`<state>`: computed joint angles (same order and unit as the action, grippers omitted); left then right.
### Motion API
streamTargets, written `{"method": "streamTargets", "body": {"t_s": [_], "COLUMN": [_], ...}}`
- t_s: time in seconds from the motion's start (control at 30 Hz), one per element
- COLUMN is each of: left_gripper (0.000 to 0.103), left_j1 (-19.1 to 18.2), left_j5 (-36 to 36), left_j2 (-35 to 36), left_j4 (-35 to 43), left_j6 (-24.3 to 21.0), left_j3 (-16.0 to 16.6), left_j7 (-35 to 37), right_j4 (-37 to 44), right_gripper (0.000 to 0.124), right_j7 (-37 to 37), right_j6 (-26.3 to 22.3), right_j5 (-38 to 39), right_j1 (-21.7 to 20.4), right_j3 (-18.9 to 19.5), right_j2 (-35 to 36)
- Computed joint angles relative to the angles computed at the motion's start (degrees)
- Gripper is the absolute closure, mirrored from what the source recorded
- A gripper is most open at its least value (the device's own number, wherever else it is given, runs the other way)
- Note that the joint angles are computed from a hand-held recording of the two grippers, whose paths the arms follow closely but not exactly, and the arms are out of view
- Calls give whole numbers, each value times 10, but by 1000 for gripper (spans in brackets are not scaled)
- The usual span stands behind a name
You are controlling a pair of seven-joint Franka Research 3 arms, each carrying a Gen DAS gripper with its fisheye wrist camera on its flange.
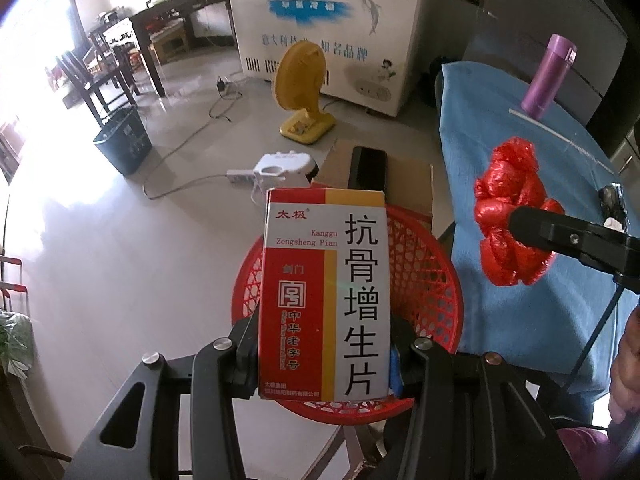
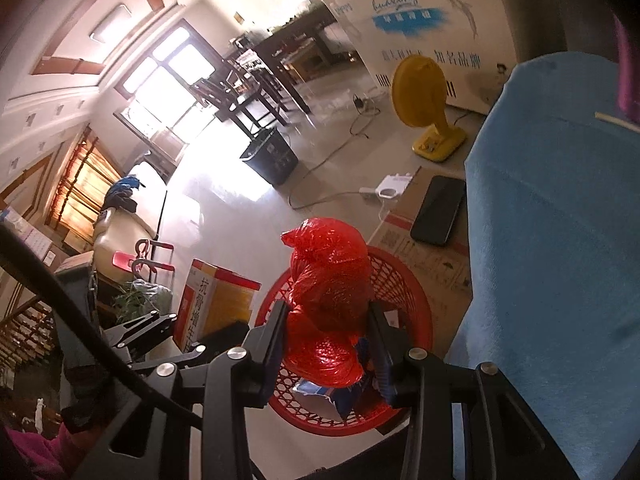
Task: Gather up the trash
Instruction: 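Open both tools over the red basket to drop the medicine box and red bag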
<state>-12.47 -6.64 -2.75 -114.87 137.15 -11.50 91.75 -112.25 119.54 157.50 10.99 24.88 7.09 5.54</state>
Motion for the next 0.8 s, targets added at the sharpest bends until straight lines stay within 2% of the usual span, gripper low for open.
{"method": "streamTargets", "body": {"t_s": [0.27, 0.63, 0.8], "left_gripper": [54, 54, 51], "left_j1": [5, 10, 12], "left_j5": [-25, -48, -63], "left_j2": [13, 19, 22], "left_j4": [6, 8, 12], "left_j6": [-27, -41, -47], "left_j3": [2, 1, 1], "left_j7": [23, 35, 43], "right_j4": [15, 33, 28], "right_gripper": [81, 78, 74], "right_j7": [-11, -27, -47], "right_j6": [-21, -41, -44], "right_j5": [19, 50, 91], "right_j1": [-1, -1, -8], "right_j3": [0, 1, 7], "right_j2": [22, 40, 40]}}
